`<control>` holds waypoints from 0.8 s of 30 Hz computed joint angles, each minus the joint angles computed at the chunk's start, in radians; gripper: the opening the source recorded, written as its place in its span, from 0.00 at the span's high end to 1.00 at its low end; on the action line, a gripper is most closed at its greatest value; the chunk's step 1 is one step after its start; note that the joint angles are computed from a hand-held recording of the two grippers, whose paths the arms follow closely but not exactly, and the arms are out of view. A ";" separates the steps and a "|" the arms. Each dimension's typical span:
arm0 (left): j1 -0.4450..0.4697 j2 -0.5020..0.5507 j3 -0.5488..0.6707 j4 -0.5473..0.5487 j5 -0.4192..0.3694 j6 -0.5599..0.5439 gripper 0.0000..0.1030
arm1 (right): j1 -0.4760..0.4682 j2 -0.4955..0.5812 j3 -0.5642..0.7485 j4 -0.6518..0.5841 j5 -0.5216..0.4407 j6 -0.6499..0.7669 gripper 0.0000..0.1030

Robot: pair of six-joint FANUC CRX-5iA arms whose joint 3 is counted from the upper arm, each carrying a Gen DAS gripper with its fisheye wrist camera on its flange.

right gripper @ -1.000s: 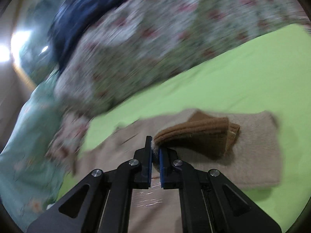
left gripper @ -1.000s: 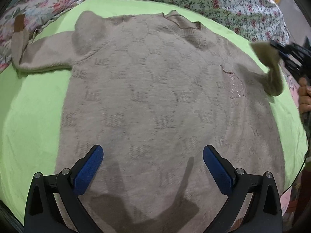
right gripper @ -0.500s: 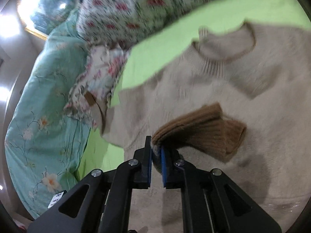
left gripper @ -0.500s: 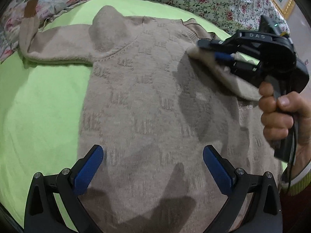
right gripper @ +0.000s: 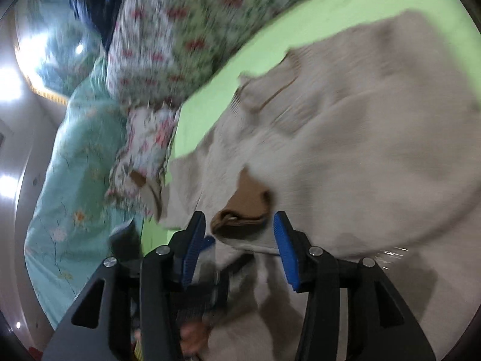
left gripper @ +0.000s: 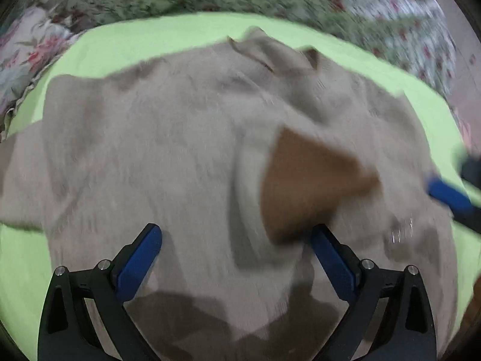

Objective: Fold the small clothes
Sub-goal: 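Carry the sleeve cuff with the right tool across the sweater body, then grasp the other brown cuff with the left tool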

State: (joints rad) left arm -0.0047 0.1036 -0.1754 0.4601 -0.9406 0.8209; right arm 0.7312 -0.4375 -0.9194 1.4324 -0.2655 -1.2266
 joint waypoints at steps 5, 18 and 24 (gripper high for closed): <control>0.064 0.087 0.043 0.194 -0.092 -0.005 0.06 | 0.266 -0.137 -0.051 -0.200 -0.379 0.052 0.53; 0.108 0.085 -0.007 0.305 -0.106 -0.080 0.28 | 0.402 -0.172 -0.072 -0.245 -0.522 -0.007 0.53; 0.124 0.049 -0.028 0.290 -0.096 -0.174 0.97 | 0.495 -0.180 -0.030 -0.337 -0.689 0.079 0.53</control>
State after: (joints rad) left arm 0.1190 0.1524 -0.2031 0.7503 -1.0370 0.6466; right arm 1.2265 -0.6180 -0.9495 1.0952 -0.9547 -1.1476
